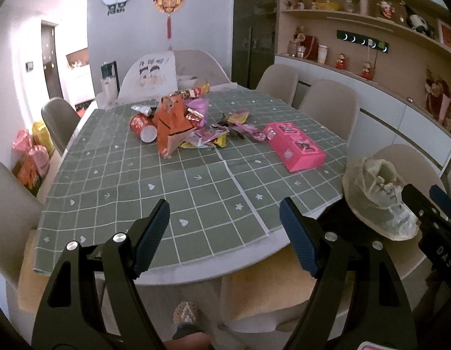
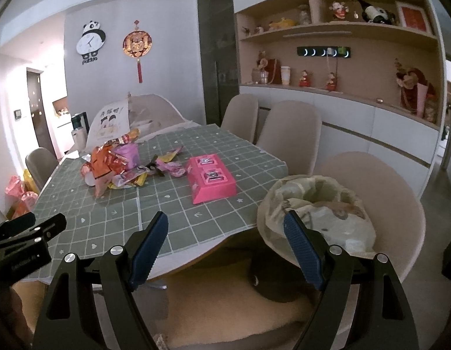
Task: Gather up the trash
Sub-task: 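Grasp the orange plastic bag with the left tool while the right tool reaches toward the pink wrapper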
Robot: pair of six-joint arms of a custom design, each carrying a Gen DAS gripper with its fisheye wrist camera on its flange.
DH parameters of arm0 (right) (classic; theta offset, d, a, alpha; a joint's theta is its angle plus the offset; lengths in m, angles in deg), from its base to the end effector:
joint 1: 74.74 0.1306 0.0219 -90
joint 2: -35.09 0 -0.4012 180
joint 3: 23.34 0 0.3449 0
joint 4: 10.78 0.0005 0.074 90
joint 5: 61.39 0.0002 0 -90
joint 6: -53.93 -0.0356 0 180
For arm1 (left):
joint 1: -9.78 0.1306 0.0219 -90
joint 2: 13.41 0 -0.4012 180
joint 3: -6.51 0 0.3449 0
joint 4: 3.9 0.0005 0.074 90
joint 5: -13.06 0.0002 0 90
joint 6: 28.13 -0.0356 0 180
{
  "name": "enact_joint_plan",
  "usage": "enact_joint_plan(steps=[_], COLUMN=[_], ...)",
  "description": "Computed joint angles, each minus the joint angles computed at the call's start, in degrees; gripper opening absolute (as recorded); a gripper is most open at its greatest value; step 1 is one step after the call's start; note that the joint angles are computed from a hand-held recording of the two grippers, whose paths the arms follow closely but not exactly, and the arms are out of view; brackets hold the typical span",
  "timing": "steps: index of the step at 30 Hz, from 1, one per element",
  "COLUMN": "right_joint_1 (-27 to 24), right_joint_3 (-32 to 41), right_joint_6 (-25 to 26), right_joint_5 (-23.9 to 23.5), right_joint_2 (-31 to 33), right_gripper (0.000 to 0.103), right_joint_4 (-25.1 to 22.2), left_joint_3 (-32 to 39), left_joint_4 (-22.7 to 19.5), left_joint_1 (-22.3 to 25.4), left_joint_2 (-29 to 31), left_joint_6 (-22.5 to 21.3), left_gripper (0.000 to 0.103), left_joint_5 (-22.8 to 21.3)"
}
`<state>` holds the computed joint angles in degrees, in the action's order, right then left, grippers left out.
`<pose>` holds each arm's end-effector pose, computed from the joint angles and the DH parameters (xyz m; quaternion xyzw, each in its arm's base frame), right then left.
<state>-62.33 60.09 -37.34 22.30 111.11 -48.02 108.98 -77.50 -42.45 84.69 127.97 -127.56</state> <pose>0.3526 0.0811 0.5098 -0.1113 0.8572 0.1069 0.4913 0.3009 -0.3442 0.4637 -0.1839 0.8734 0.0756 0.4446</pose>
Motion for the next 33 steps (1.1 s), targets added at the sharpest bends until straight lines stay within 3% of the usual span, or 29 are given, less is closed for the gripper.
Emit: enact_joint_plan(steps=[3,8,10,14,17,19,23,29,32,33], right_joint_1=[1.8,5.7,7.2,10.3,12.0,12.9,15.4,17.4,17.9,18.0], right_joint_3=[1.3,4.7,6.4,12.3,19.3,23.7,34.2,50.9,60.7,62.6], right_joint_6=[-1.1,-2.4,-2.4,-1.2,-1.7,-2.2,-2.4,-4.2,-4.2,-4.0], right_joint_5=[0.8,3.0,4.5,8.3,10.0,11.0,14.1,14.0,13.8,13.8], right_joint_2=[2.4,8.4,10.9,17.2,22.6,25.7,32.4,42.5,48.4,49.6], right_gripper=[0.078,0.078,0.078,0.078,0.078,0.078,0.078,0.078,0.078,0.078], right_joint_4=[0.6,0.8,0.9,0.1,-4.0,-6.6,-11.9,-20.4,-25.6,-26.8], left_joint_3=[-5.9,-10.4,-12.6,-14.4,-13.2,-11.3,-4.8,0.7,1.4,0.9], left_joint_4=[9.0,13.2,16.0,22.6,27.3,31.2,31.1,28.2,27.4,27.9], left_joint_1=[3.8,10.6,14.8,25.8,31.6,37.1,43.3,49.0,50.3,50.5], left_joint_2=[-3.9,-6.1,-7.0,-7.8,-7.4,-6.2,-1.3,6.0,8.4,8.3], left_joint_6=[-4.2,-10.0,-13.3,-20.2,-25.8,-29.9,-34.5,-37.4,-38.0,-37.8], left_gripper=[0.074,0.079,0.079,0.079,0.077,0.072,0.069,0.058,0.036,0.024], left_joint_5=[4.0,4.7,7.4,18.1,23.1,29.7,34.3,46.5,52.8,54.0])
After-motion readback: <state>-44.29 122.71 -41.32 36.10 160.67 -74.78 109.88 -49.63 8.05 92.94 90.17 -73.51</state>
